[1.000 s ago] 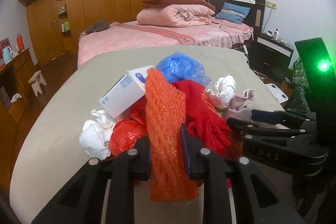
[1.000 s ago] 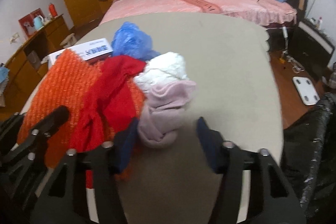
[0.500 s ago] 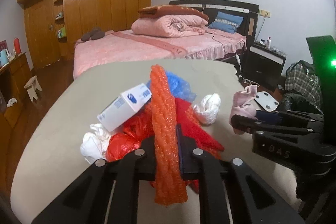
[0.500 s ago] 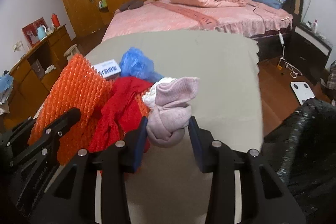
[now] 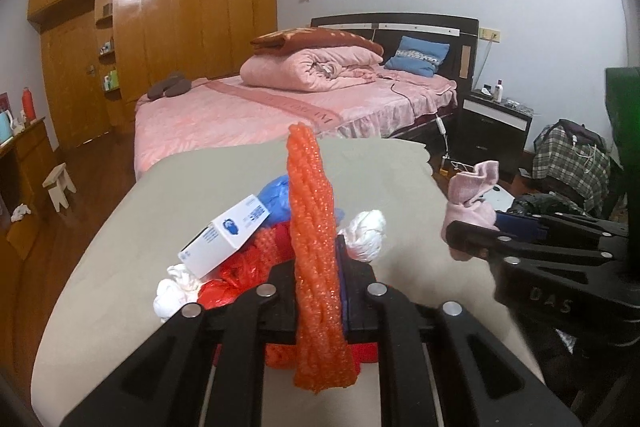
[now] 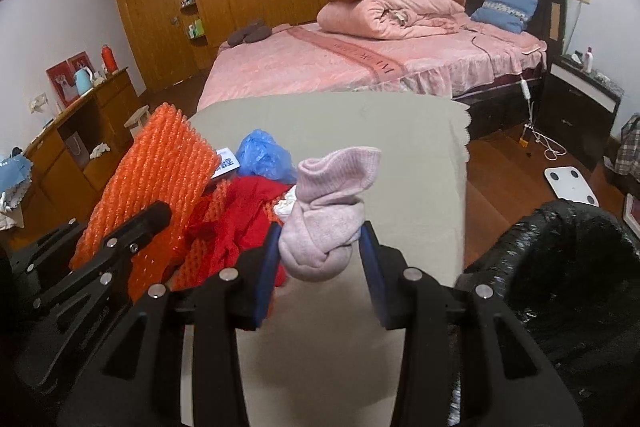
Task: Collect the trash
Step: 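Carry the orange net and pink sock over the bin and open both tools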
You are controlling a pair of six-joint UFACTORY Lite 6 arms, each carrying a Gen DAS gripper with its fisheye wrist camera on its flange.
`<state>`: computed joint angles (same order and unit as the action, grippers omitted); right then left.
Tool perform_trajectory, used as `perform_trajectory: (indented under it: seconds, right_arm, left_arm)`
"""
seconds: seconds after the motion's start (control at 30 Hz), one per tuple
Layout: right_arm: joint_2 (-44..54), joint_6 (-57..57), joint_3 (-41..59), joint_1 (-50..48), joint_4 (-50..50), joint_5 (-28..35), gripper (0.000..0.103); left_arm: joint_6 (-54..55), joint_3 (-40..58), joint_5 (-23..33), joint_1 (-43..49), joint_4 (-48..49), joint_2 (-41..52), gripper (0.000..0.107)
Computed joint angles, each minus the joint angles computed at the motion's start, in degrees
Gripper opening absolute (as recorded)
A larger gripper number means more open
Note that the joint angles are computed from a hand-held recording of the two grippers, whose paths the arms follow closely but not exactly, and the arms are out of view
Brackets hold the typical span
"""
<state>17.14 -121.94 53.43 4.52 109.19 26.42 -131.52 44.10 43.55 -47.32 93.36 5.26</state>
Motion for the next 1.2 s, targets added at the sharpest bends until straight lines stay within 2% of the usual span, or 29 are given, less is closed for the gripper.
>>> perform_trajectory:
  seconds: [0.27,0.67,1.2]
  right_arm:
    - [-5.0,2.6,-3.4,-8.1,-5.3,2.3,0.038]
    - [-6.9,2.7,-4.9,-22.3,-10.1,5.3,0.039]
    - [-1.2,-0.5,-0.1,-38.6,-11.7,6.9,0.039]
  left_arm:
    - [2.0,4.8,-0.2,-2.4,-0.8,2.8,0.013]
    - [5.4,18.3,-3.2,-6.6,0.5,12.2,0.013]
    - [17.2,46.8,-10.9,-10.5,-3.2,32.1,0.013]
